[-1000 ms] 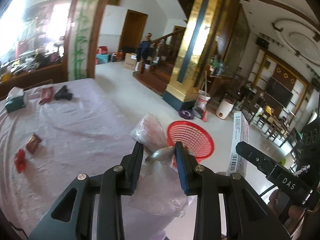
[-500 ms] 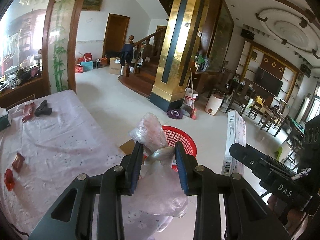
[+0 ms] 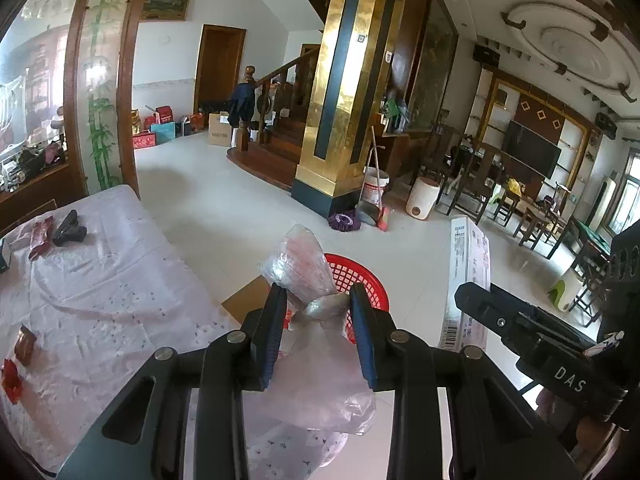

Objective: Collect trash
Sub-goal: 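Carry the plastic bag with the left gripper while the right gripper carries the medicine box to the basket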

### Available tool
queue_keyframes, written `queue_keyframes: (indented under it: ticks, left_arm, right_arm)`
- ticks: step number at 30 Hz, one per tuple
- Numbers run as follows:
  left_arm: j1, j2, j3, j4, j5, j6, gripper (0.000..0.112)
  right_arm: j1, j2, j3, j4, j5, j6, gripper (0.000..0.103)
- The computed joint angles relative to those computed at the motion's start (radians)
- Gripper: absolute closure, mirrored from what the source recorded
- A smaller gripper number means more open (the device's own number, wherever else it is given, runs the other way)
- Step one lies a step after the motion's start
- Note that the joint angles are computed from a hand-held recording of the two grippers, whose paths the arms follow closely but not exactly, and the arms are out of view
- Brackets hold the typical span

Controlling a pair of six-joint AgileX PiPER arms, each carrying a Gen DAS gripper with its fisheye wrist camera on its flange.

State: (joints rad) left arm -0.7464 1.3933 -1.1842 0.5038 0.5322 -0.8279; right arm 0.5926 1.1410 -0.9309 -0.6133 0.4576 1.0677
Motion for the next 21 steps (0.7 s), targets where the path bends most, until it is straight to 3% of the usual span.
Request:
queue_keyframes:
  ticks: [13,16,21]
  left_arm:
    - [0.025,0.156,-0.151,-0.054,-0.004,0.102,0.081]
    - [0.030,0.198,-0.199,-0.078,0.003,0.137,0.081]
    - [0.046,0.255,-0.259,-0.118,0.005,0.182,0.081]
  right_arm:
    - [-0.161,0.077,-0.042,0.231,-0.090,-0.278,0.046]
    - [-0.166,0.104,-0.063,0.217,-0.093,-0.268,0.046]
    - [-0.244,0.152,-0.076,0.367,-0.138,-0.424,0.046]
